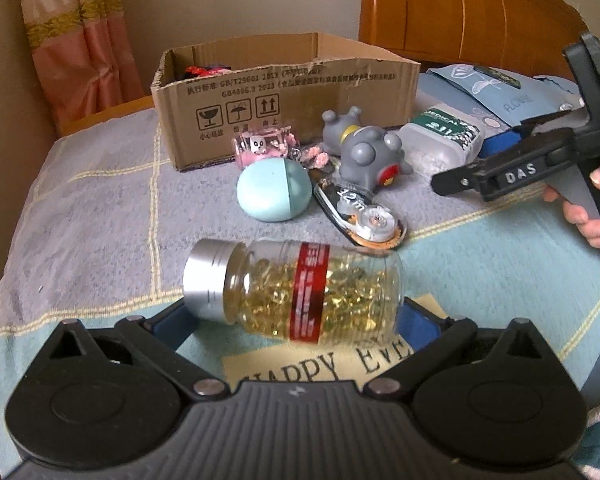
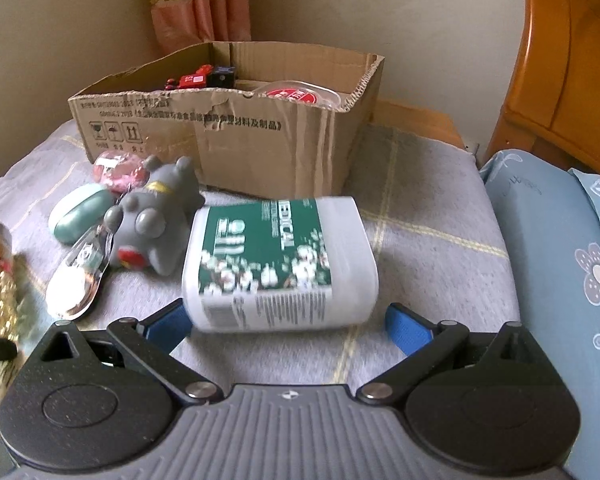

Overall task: Organize rigid objects
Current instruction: 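Grasp the capsule bottle with the left tool while the right tool grasps the white MEDICAL bottle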

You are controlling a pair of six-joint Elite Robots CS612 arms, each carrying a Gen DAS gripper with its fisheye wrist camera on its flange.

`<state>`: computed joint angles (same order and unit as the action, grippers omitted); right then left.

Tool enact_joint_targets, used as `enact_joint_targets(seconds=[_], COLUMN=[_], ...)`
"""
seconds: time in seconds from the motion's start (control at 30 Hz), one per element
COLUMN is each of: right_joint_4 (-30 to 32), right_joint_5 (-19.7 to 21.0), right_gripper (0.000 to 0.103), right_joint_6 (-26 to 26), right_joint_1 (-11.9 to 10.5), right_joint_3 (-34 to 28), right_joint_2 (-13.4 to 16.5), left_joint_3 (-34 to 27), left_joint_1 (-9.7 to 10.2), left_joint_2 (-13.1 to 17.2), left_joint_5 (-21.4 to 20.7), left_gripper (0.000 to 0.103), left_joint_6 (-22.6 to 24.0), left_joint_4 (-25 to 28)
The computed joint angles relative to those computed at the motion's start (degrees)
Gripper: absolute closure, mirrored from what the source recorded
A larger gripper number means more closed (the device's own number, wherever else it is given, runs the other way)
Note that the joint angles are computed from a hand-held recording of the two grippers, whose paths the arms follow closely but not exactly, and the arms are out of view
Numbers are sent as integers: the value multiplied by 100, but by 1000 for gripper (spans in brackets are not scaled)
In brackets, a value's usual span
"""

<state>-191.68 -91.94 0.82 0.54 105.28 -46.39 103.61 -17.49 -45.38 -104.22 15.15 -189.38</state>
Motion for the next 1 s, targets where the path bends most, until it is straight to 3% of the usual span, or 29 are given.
enact_joint_targets(seconds=[0.5, 0.77, 0.87, 1.0], right_joint_4=[650, 785, 757, 797], right_joint_5=[-51, -281, -278, -251], right_gripper=[0, 0, 2, 13], right_joint_6=[78, 25, -17, -112], right_joint_1=[1, 59, 61, 74], right_joint_3=[-346, -393, -372, -356], right_joint_2=[19, -25, -56, -97], left_joint_3=[-77, -17, -23, -49], left_joint_1=[-47, -28, -24, -23], left_joint_2=[-54, -124, -137, -158], left_joint_5=[152, 111, 110, 91], left_gripper=[1, 1, 1, 4], left_joint_6=[-66, -91, -44, 62], left_joint_4=[301, 267, 267, 358])
